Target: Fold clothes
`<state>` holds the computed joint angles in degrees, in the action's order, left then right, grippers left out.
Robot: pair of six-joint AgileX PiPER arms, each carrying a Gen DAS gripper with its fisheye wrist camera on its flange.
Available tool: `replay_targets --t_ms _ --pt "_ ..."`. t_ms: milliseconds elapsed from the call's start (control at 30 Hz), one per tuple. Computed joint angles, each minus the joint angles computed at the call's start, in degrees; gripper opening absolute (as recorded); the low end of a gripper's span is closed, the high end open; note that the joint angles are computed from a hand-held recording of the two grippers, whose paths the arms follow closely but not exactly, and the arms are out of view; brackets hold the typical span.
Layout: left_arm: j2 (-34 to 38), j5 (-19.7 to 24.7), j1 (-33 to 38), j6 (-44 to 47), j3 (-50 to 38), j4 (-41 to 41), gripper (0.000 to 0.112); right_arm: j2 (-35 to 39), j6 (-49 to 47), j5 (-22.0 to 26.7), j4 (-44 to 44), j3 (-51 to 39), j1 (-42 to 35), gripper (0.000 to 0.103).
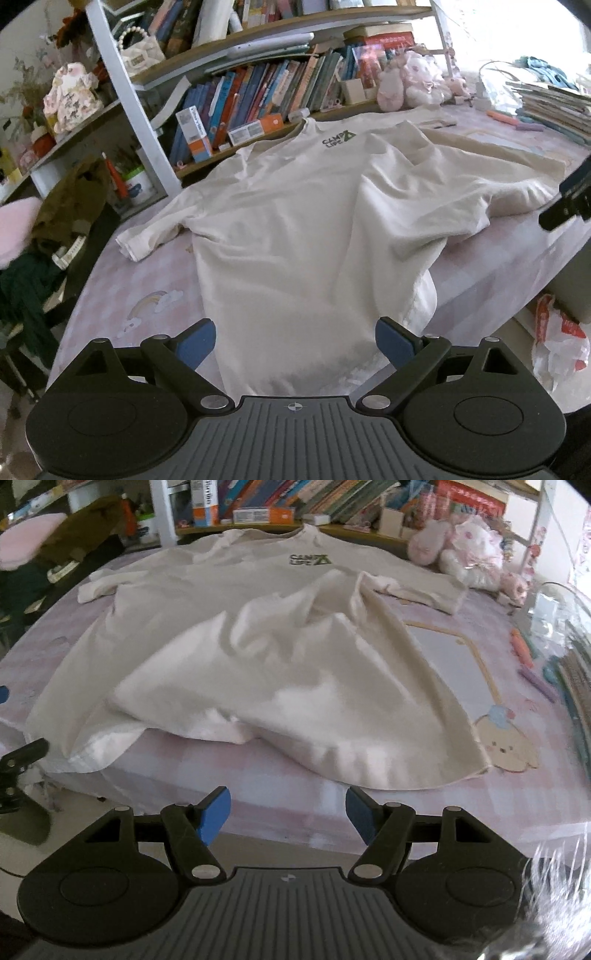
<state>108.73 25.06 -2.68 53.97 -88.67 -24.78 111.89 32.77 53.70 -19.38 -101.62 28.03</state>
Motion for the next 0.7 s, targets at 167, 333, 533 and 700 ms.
replay_targets --t_ms 167,333,533,700 --pt "-0.98 -1.31 -0.87 5.84 2.88 -0.89 0.095 -1.13 2.58 0.60 -1.99 2.14 -1.04 0.067" --pt "-2.07 -3.89 -1.97 17.93 6.32 -8.38 0.095 -2.14 5.87 1.58 -6.18 2.97 -3.25 0.067" --pt "-0.75 -4.85 -4.23 25.74 5.45 -14.44 0.095 -0.91 9.47 1.40 -4.13 -0.02 -9.85 0.067" --pt "0.95 -4.13 -5.52 20.66 3.25 -12.00 0.095 3.47 8.91 4.12 -1.55 -5.72 -13.50 0.067"
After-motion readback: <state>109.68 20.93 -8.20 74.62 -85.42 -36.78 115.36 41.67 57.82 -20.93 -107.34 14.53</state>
